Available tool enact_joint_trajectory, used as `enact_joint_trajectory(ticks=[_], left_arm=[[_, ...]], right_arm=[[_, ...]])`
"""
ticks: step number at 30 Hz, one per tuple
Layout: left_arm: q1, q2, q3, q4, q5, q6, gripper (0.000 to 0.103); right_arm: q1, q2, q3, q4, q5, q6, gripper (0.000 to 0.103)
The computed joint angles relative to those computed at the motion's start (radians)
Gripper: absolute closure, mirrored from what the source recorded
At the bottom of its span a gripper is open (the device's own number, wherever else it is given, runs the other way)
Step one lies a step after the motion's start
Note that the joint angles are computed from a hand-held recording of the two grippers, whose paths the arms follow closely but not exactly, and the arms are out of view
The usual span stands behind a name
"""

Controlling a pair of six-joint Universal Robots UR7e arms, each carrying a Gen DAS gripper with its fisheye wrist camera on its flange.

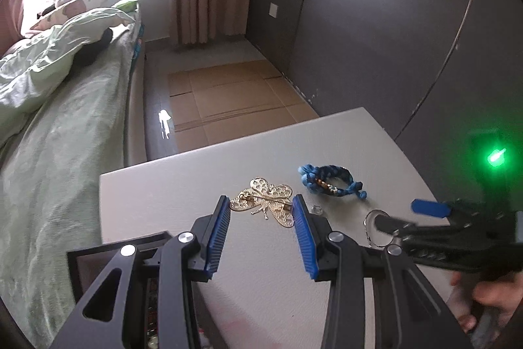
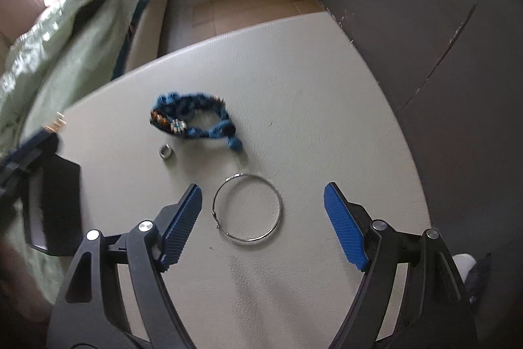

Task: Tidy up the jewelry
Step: 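Grasp the gold butterfly brooch with the left tool, then drop the brooch into the box with the left tool while the right tool grasps the silver hoop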

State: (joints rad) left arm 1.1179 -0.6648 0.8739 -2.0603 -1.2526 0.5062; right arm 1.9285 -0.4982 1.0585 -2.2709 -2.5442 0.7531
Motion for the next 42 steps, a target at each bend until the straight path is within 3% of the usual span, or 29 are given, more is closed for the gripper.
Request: enact_joint_trajectory(ticks=[6, 11, 16, 20, 21, 26, 30, 34, 40, 41, 42], left_arm=[[0.013, -0.012, -0.031, 0.018, -0.021, -0.014, 0.066], [0.020, -0.033, -0.042, 0.022, -0.048, -0.027, 0.066], [0.025, -0.058, -0.021, 0.011, -0.036, -0.034, 0.066], [0.029, -0.084, 0.006, -0.004, -0.023, -0.038, 0.066], [0.029, -0.090, 0.013, -0.009, -0.020, -0.037, 0.066], [0.029, -0.123, 0.056, -0.032, -0.007, -0.038, 0.066], [0.025, -0.154, 0.092, -0.052, -0.001, -0.042, 0.066], [0.018, -0.189, 0.145, -0.090, 0.014, -0.007, 0.066], [0.032, -0.199, 0.138, -0.093, 0.044, -0.007, 0.066], [0.036, -0.195, 0.126, -0.089, 0.043, -0.014, 0.066], [0.038, -0.192, 0.119, -0.087, 0.042, -0.016, 0.066]], right_arm=[[-0.001, 0.069, -0.116, 0.249, -0.062, 0.081, 0.026], [-0.002, 0.060, -0.081, 0.173, -0.053, 0.024, 0.031], [0.012, 0.061, -0.062, 0.118, -0.041, -0.034, 0.061], [0.015, 0.054, -0.042, 0.082, -0.028, -0.039, 0.096], [0.013, 0.055, -0.042, 0.067, -0.018, -0.047, 0.099], [0.020, 0.024, 0.027, -0.027, 0.013, -0.078, 0.099], [0.024, -0.030, 0.128, -0.190, 0.048, -0.101, 0.099], [0.008, -0.087, 0.223, -0.321, 0.114, -0.067, 0.099], [0.004, -0.080, 0.216, -0.352, 0.150, -0.066, 0.098], [0.007, -0.062, 0.188, -0.331, 0.152, -0.084, 0.089], [0.012, -0.044, 0.161, -0.309, 0.144, -0.103, 0.061]])
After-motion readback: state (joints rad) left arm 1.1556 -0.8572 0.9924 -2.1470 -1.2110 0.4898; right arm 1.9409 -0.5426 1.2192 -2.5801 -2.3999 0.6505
